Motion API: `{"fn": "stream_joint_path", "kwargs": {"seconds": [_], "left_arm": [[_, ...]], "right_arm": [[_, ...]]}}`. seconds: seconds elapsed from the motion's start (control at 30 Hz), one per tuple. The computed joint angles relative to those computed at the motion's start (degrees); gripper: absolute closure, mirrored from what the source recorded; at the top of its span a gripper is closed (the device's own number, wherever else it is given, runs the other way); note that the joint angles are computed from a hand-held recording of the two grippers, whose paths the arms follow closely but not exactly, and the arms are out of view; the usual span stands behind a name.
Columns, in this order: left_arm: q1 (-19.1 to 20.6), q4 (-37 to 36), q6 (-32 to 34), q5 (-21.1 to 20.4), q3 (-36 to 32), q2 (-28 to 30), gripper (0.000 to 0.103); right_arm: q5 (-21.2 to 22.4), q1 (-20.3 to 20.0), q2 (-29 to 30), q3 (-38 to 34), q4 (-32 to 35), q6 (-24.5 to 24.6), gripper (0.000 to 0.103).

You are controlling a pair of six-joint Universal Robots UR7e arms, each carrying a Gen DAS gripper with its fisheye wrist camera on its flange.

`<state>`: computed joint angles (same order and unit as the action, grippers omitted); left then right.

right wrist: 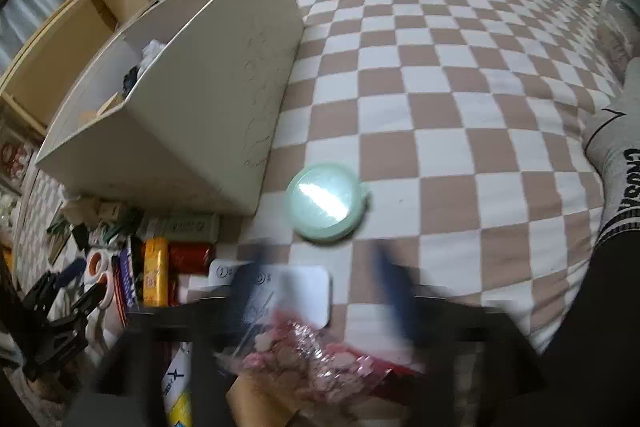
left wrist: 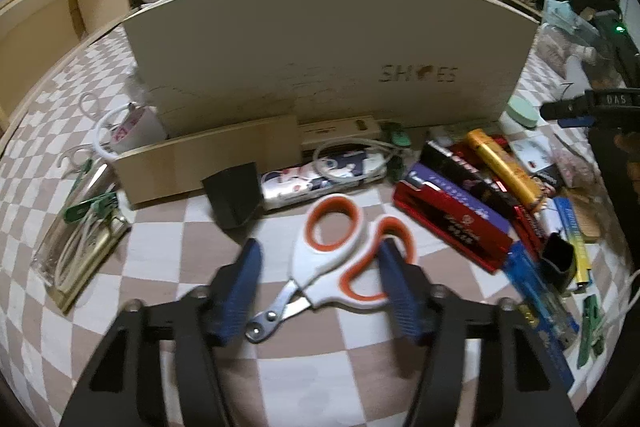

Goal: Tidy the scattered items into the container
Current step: 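Lift the green compact with the right tool while the left tool closes on the orange-handled scissors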

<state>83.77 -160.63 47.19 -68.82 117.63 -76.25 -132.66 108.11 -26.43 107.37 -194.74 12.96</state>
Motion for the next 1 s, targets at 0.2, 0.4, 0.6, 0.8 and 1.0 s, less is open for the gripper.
{"fn": "stream_joint_path", "kwargs": {"seconds": [0.2,0.4,0.6,0.8,1.0], "left_arm": [[0.31,2.49,-2.15,-1.49,-1.52,0.25,0.060],[0.47,3.16,-3.35,-2.12,-1.34,-0.18,0.060],[1.10,4.77,-4.93,-3.24,-2.17,-0.27,0.060],[1.35,7.41,-7.84,-4.00,-3.60,-0.59,0.061],[1.35,8.26,-9.91,-4.13,-4.35,-1.10,0.082]], "right_arm": [[-3.66,-0.40,1.82,-4.09,5.70,-0.56,0.015],[-7.94,-0.02,4.52,-8.21,7.64,-4.57,0.031],[-9.59,-0.11,4.87,-8.77,7.94,-3.76,0.050],[-9.71,0.81,4.21,-7.12,5.64,-3.80,0.050],[-9.12,2.18,3.33,-4.89,4.18,-4.07,0.050]]}}
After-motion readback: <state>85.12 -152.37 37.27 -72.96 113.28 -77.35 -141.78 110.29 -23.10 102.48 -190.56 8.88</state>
